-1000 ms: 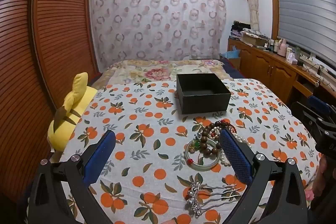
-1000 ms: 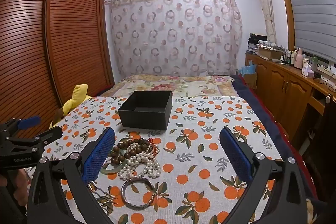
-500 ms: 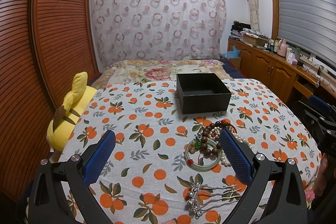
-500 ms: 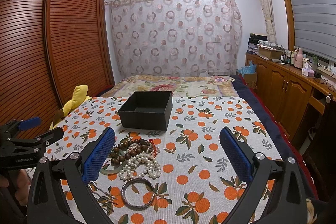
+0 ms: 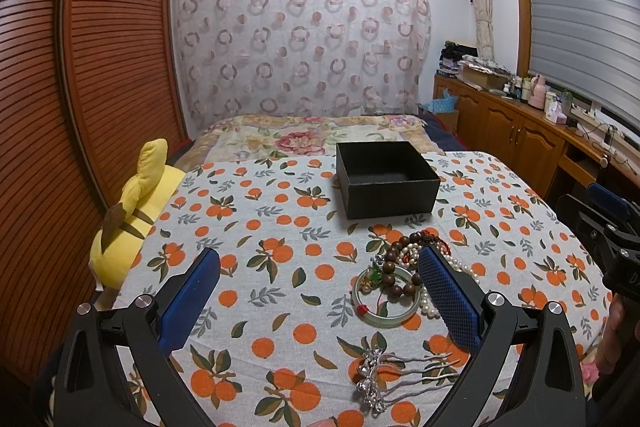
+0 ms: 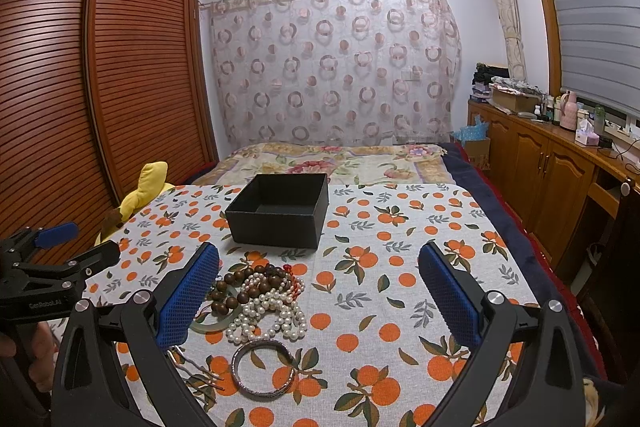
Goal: Organize jewelry
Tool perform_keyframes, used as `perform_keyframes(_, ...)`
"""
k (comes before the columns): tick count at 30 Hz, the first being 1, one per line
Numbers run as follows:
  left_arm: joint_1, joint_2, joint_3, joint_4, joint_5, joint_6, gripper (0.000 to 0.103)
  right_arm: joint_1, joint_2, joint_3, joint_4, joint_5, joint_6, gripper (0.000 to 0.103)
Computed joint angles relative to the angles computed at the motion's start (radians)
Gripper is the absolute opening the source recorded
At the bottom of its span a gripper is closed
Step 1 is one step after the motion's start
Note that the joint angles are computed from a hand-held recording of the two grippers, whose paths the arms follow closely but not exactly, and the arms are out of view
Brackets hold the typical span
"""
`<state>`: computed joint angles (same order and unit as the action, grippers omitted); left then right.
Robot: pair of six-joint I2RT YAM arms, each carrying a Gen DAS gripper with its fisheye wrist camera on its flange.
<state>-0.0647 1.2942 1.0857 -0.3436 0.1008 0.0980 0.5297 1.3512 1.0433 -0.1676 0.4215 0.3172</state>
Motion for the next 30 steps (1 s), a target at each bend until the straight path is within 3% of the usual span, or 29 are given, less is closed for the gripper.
perform_keyframes(30,0.002,-0.002,-0.005,0.009,0.003,-0.002,0.096,0.005,-0.005,-0.011,0.005,0.003,0.005,0.101)
